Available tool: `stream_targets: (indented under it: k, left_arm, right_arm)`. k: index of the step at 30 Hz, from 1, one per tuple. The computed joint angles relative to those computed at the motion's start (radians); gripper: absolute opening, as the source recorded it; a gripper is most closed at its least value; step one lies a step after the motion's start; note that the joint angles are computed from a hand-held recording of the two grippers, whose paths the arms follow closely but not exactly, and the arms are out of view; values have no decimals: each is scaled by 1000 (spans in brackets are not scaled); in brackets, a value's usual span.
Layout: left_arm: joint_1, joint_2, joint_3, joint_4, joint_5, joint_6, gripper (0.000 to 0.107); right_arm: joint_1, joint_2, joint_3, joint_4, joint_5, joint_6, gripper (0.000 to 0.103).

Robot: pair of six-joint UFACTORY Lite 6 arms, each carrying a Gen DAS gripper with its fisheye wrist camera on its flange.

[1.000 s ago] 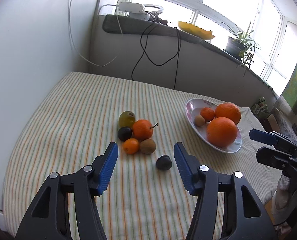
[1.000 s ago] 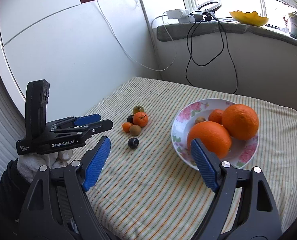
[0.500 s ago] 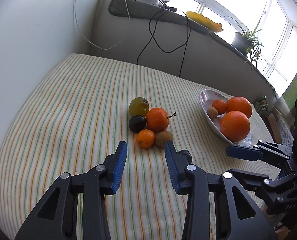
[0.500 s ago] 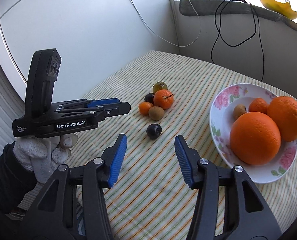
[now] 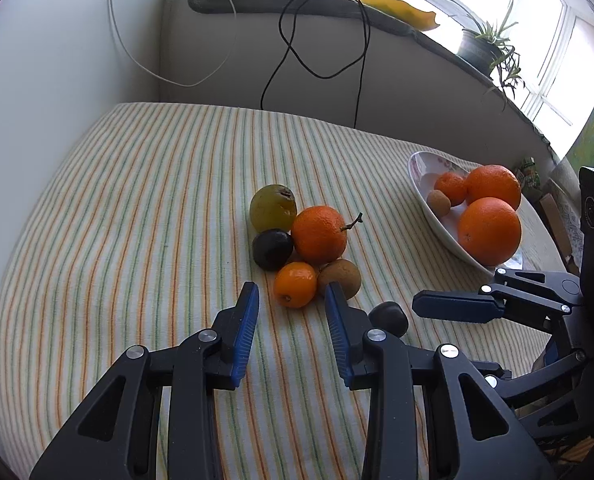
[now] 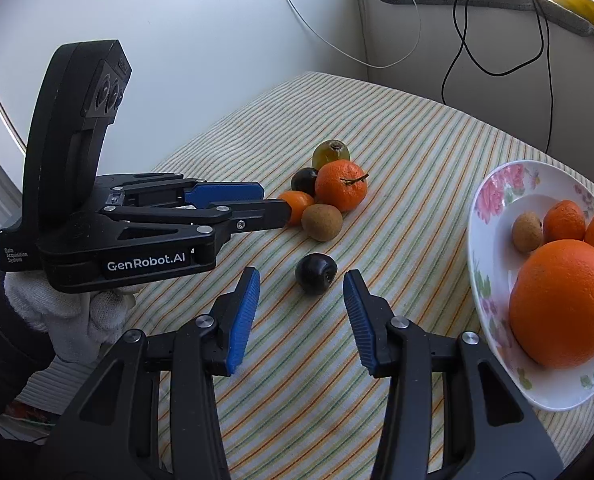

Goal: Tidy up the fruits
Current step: 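Move the right tool toward the dark plum beside the kiwis, then close the right gripper on the dark plum and lift it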

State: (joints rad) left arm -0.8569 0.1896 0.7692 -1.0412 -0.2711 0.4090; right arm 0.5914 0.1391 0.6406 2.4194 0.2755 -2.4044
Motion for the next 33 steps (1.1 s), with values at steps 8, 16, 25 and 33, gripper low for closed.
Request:
stream_targets:
  k: [8,16,25,33]
  left_arm:
    - [46,33,28,233,43,-213,33]
    - [53,34,7,396,45,-355,28]
    - [41,50,29,289,34,-260,22]
    - [34,24,3,298,19,-289,21]
  right_arm:
    - [25,92,64,121,-22,-109,46]
    - [15,155,108,132,-8,-129,39]
    - [0,154,114,67,-11,-76,26]
    - [-7,123,82,57,6,-68,25]
